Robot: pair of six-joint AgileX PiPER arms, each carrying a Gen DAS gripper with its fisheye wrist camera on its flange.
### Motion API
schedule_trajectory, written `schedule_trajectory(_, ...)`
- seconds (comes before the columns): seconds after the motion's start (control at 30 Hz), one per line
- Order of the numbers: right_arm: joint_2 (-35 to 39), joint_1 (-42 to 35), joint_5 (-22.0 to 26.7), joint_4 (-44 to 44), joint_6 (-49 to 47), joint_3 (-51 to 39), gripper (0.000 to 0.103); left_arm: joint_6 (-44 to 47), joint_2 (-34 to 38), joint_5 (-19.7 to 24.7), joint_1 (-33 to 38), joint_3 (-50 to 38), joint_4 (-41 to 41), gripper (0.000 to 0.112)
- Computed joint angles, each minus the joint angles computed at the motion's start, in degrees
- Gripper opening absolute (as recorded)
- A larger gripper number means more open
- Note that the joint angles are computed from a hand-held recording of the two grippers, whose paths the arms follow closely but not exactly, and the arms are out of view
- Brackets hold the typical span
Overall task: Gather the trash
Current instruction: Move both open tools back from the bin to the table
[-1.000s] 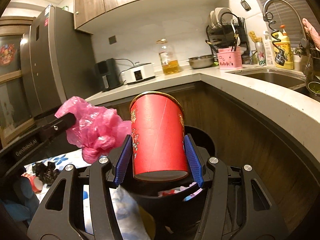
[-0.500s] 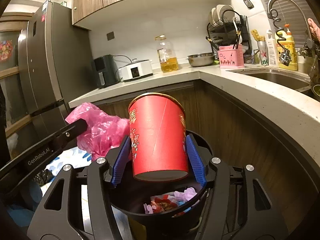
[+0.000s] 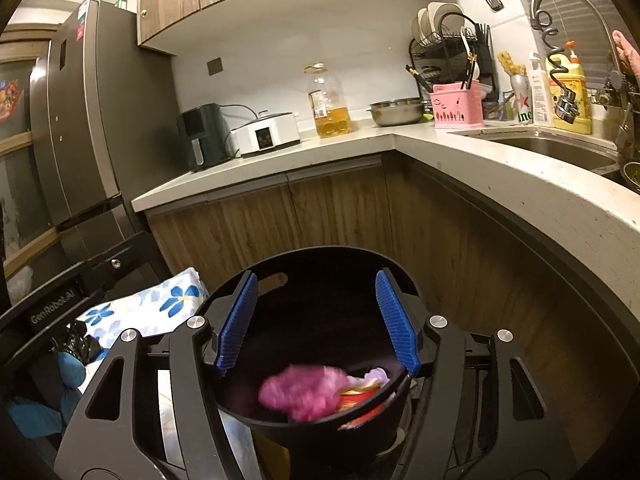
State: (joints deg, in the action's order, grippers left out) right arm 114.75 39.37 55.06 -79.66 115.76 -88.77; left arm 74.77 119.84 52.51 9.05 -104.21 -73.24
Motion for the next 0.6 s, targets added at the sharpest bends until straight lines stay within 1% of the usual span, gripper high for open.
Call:
schedule_trajectory(0.07,0.28,0.62,0.57,0.82,-0.99,-0.60,0.063,0.89,-0.73,-0.11,0.89,1.31,-0.42,0.066)
schedule_trajectory(0.17,1.04,1.96,2.28,1.91,-2.67,-1.98,0.065,3.58,-2.93,-2.19,2.05,5.03,-1.05,0.073)
schedule_trajectory(0.23,1.46,2.78,3.33,2.47,-3.61,-2.90,0.067,4.58,-4.02,-3.10,3.01,6.96,-0.95,0.075)
schedule_trajectory(0.3,1.93,3.78,4.52,2.82,-4.39,-3.91,0.068,5.14,-4.86,-3.64,4.02,8.48,-0.87,0.080)
schedule_trajectory(0.47,2.77,5.87,6.55,3.57,-5.58,-5.76,0.070,6.83,-6.69,-4.17,7.42,11.62,-0.83,0.084)
schedule_trajectory(0.6,3.63,7.85,7.78,3.81,-5.86,-7.17,0.070,8.73,-7.73,-4.22,10.47,13.87,-1.90,0.084)
